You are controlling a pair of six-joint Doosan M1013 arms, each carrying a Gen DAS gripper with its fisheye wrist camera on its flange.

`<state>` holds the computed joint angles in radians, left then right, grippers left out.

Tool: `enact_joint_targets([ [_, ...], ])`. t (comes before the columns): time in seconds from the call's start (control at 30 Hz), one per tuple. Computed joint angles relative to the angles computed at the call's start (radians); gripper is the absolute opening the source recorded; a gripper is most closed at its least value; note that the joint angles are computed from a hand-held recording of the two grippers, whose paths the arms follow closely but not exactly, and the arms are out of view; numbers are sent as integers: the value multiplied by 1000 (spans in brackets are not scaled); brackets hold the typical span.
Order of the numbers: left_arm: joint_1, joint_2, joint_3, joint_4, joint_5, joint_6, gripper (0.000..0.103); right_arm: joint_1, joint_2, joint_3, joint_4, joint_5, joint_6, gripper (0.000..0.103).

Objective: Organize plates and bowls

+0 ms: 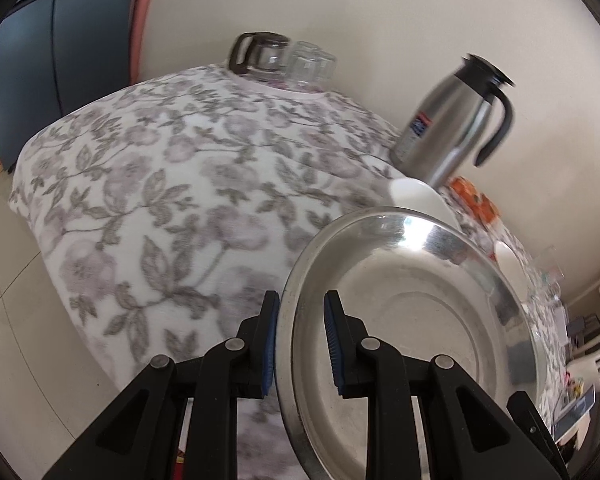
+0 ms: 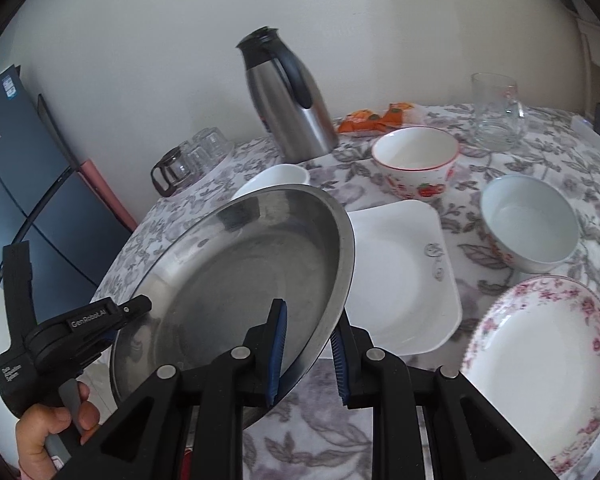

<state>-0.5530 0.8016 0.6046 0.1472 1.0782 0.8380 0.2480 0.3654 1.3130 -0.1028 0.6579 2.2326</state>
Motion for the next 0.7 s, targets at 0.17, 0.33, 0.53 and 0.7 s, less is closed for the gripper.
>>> enact_joint_targets([
  [0.17, -19, 20, -40, -15, 19, 30, 23, -16, -23, 33, -27, -7, 39, 23],
  [0.33, -37, 45, -91, -29, 36, 74, 23, -35, -44, 67, -49, -13, 93, 23],
  [0.53, -53, 89, -170, -51, 51, 121, 23, -49, -50, 82, -93, 8, 158, 23],
  [0.7, -60, 158, -294, -66, 127, 150, 23, -64, -48, 90, -87, 13, 188, 23],
])
